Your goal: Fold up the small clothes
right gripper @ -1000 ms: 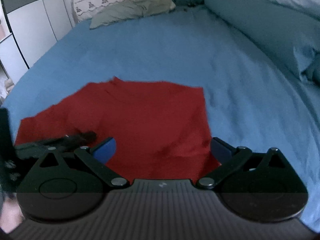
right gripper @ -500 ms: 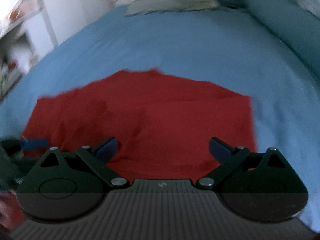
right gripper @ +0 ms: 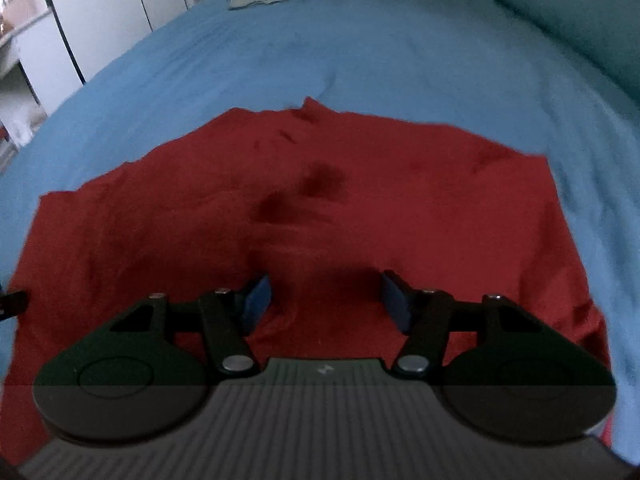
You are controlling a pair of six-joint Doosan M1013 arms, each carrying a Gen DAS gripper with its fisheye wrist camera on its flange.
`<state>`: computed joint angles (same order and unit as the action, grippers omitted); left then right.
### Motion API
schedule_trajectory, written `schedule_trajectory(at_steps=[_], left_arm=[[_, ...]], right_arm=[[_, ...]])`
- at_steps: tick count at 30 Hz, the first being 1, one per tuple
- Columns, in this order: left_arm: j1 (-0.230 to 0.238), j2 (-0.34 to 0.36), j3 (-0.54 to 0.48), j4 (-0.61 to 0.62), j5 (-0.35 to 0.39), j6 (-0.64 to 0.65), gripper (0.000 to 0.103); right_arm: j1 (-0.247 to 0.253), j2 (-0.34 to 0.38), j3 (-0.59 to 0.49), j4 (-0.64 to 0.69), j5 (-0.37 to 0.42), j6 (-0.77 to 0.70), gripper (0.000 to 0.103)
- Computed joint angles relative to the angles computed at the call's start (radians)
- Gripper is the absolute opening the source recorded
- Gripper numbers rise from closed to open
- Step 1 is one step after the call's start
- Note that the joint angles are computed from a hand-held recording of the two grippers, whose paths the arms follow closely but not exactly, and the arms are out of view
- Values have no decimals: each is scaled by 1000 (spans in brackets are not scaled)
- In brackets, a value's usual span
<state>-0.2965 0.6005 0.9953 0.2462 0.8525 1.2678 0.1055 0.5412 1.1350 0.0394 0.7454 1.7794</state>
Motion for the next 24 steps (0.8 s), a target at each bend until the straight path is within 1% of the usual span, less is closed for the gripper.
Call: schedule_trajectory(at_steps=[2, 3, 6, 7, 9, 10, 11, 12, 14, 17, 18, 19, 21, 23, 24], left_arm=[[5, -8, 16, 6, 8, -3, 71], [5, -8, 20, 8, 13, -3, 71], [11, -12, 35, 8, 18, -15, 71], [12, -13, 38, 4, 18, -16, 71], [13, -12, 43, 3, 10, -12, 71], [12, -11, 44, 6, 7, -11, 71], [11, -9, 43, 9, 5, -8, 71], [10, -9, 43, 9, 2, -5, 71], [8, -3, 39, 10, -8, 3, 70], [4, 9, 28, 15, -27, 8, 70], [4, 14, 22, 13, -32, 6, 69], [2, 19, 15, 17, -36, 0, 66], [0, 29, 0, 18, -37, -2, 56], [-3, 37, -16, 19, -26, 7, 34], [-3, 37, -18, 11, -23, 14, 29]], right_arm=[[-12, -13, 22, 69, -20, -62, 80], [-14, -17, 30, 83, -26, -75, 80], [-17, -6, 17, 78, -31, -38, 80], [-16, -1, 12, 59, -33, 0, 78], [-2, 6, -5, -7, -27, 100, 69], [1, 14, -19, -39, -15, 136, 50], [5, 22, -35, -83, 9, 169, 23], [8, 29, -52, -108, 30, 178, 20], [9, 35, -73, -124, 35, 169, 20], [8, 37, -111, -162, 15, 131, 20], [8, 36, -128, -194, 12, 133, 20], [7, 34, -138, -227, 11, 141, 20], [0, 25, -147, -290, 13, 163, 20], [-10, 18, -136, -337, 15, 164, 20], [-16, 18, -128, -351, 24, 154, 20]])
